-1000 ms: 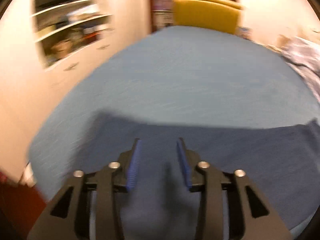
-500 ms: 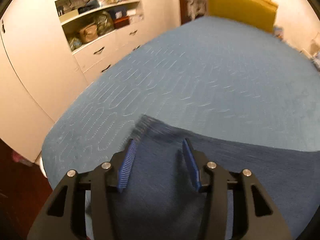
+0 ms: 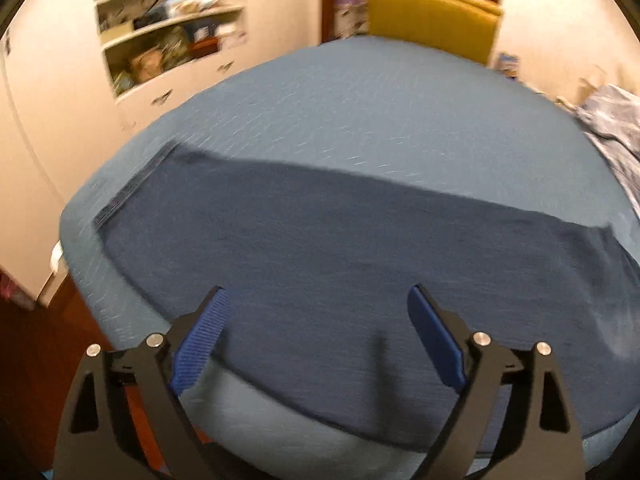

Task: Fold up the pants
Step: 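Press the folded jeans flat with both tools near the back pocket seam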

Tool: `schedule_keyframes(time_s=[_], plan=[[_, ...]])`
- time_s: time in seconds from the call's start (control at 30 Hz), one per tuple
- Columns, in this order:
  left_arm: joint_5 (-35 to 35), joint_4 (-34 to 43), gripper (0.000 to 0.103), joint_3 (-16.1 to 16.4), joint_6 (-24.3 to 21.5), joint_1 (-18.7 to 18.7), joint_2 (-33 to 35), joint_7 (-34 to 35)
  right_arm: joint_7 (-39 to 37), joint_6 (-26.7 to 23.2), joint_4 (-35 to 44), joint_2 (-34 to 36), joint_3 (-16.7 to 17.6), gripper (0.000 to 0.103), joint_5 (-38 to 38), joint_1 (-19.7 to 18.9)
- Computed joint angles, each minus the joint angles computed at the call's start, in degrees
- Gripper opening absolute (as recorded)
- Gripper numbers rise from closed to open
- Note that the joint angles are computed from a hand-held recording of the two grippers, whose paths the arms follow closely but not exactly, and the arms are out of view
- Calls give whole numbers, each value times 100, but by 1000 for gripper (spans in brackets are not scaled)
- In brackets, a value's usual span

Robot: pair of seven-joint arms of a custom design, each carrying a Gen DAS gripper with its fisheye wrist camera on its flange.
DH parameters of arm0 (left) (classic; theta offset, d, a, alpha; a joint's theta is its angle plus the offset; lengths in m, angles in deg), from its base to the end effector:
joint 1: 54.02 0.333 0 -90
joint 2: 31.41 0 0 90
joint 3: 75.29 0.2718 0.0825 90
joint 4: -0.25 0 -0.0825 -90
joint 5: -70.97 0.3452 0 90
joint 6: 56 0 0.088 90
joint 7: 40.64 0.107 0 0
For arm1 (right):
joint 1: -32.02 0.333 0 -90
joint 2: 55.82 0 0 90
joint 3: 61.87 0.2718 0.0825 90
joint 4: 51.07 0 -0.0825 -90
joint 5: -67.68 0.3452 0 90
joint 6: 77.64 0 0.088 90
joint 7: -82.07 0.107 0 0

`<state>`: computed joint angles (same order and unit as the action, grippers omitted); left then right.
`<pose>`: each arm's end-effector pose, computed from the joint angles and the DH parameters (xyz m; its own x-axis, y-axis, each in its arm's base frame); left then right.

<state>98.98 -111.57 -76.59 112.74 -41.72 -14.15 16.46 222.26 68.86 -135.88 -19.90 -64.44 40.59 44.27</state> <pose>0.6051 0.0873 0.3826 0.3180 -0.9481 -0.0012 -0.7138 -0.2386 -0.6584 0.6781 0.1284 0.3399 -0.3467 -0.9380 -0.0005 -0.7891 0.2920 -0.5405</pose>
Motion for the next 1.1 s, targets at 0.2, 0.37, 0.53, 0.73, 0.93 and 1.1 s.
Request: schedule_keyframes(time_s=[0.2,0.37,0.53,0.73,0.93,1.1], plan=[[458,-157,100,-132,498,-281,136,82,508,24,-6,50,-220,91,-439,226],[-1026,110,81,-1438,168,863,641,1635,623,151,-90,30,-195,91,-506,192],[-1042,62,79,-1086,379,591,715,1782,709,167,-108,29,-220,91,-587,221],[-648,-87,80,-545,701,133,712,1304,743,241,-139,28,-180,92,-575,186],[-549,-107,80,-655,776,273,723,1231,1541,910,-1233,-1039,-283,92,-1044,442],[-530,-152,81,-738,837,392,702,1261,1581,1236,-2230,-1938,124,94,-1286,556]])
